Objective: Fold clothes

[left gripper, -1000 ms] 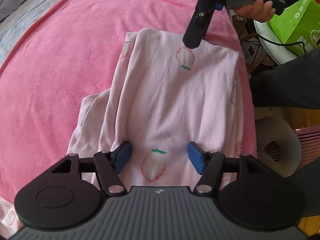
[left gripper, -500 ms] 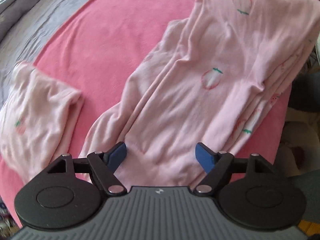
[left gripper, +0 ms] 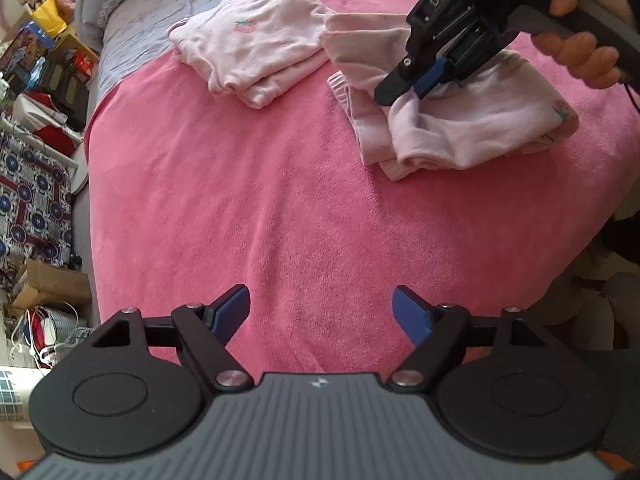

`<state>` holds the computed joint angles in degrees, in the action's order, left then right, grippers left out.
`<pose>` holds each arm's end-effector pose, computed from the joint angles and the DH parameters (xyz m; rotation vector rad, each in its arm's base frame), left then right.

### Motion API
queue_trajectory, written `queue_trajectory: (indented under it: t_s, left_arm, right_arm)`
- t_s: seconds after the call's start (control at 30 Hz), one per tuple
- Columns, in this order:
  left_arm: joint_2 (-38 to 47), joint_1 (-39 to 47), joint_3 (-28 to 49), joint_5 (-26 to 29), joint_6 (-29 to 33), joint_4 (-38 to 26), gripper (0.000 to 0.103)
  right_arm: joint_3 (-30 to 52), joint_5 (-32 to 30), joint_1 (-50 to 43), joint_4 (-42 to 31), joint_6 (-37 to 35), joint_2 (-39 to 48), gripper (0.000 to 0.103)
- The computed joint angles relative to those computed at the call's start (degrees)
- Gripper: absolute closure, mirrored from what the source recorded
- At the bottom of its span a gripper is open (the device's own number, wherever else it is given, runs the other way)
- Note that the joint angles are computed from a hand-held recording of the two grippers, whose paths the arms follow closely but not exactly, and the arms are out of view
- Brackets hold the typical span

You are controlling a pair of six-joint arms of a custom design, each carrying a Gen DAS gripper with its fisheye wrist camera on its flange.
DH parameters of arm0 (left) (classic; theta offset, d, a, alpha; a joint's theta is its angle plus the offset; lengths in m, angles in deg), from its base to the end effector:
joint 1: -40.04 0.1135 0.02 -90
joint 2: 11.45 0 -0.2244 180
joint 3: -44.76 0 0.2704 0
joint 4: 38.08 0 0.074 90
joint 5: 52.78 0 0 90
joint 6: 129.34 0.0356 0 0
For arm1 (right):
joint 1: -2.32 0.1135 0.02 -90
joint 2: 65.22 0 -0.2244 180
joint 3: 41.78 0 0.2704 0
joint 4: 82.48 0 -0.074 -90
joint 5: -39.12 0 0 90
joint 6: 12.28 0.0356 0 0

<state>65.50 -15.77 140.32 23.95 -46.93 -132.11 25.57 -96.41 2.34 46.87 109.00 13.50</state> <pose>0.1489 -0.2046 0.3132 1.1071 2.5758 0.0890 0.2876 0.0255 0.1929 0.4429 2.6014 1.2369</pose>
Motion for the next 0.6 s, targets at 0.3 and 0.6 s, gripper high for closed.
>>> queue_trajectory:
  t_s: [0.3,0.6]
  left_arm:
    - [-0.53,-3.62,1.91,-0.78,-1.70,13.27,0.022]
    - [25.00,-4.35,10.11,-16.02,0.03,22.17,0.015]
  right_arm:
    - [10.88,6.11,-1.32,-24.93,-26.54,-9.05,0.018]
    - [0.93,44.15,-1.25,-25.27,-43.80,-24.15,0.018]
